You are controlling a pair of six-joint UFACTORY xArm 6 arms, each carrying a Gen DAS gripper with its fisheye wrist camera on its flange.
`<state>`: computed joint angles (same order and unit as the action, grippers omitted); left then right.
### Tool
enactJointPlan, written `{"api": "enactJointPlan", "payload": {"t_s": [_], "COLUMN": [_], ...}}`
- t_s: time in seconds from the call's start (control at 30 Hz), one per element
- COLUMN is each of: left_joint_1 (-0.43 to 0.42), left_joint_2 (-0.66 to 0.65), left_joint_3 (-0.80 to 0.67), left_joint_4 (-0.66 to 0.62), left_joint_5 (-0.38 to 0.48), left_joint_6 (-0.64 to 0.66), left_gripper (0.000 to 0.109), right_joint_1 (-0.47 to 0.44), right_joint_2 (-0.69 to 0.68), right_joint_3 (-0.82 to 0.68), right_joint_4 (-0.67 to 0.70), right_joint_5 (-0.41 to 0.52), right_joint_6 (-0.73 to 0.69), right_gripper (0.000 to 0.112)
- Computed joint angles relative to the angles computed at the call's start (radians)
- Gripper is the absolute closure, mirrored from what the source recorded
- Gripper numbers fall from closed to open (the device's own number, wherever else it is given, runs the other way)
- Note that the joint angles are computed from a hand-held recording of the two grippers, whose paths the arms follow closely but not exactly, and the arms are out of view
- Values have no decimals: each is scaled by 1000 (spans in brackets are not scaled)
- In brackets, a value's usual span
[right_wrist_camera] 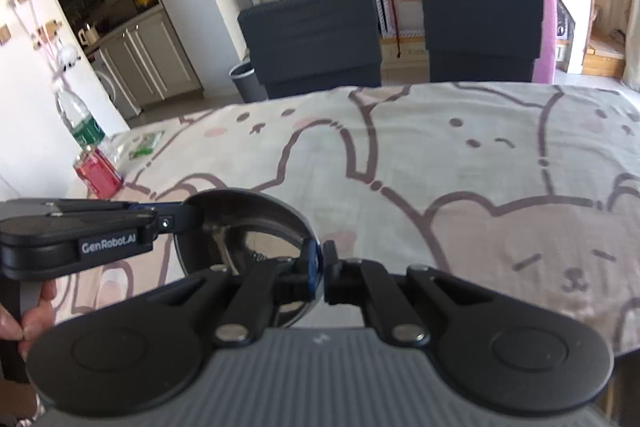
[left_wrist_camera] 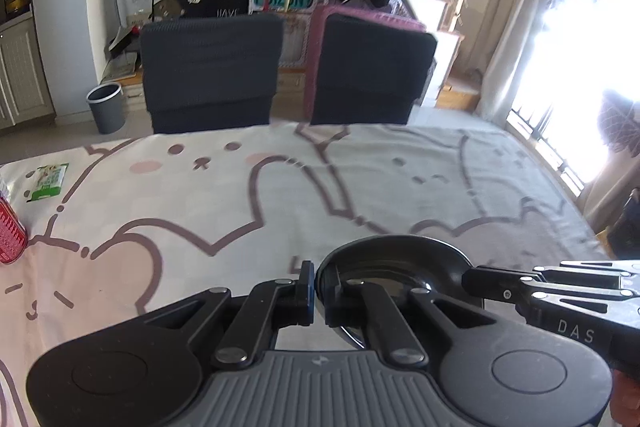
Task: Organize plates and bowls
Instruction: 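Lift the steel bowl with both grippers and carry it over the tray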
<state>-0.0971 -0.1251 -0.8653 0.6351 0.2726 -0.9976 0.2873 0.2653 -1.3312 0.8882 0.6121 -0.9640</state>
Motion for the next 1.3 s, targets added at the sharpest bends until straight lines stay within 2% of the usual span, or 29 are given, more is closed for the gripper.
{"api": "enactJointPlan", "payload": {"t_s": [0.37, 0.7, 0.97, 1.3], "left_joint_1": [-134, -244, -305, -363], "left_joint_2": [-7, 99, 193, 317], "left_joint_3": [-50, -168, -227, -322], "left_joint_4": [127, 116, -80, -295], "left_joint_5": [12, -10, -64, -65], "left_joint_6": [-192, -202, -72, 135], "left_gripper": [103, 102, 101, 102], "right_joint_1": [-129, -256, -337, -397], "right_joint_2": [-129, -185, -182, -133], "right_joint_3": [95, 134, 132, 101], "right_joint_4": [67, 37, -36, -150], "right_joint_5": [37, 51, 60, 61], "right_joint_6": [-79, -85, -47, 35], "right_gripper": [108, 108, 108, 107]}}
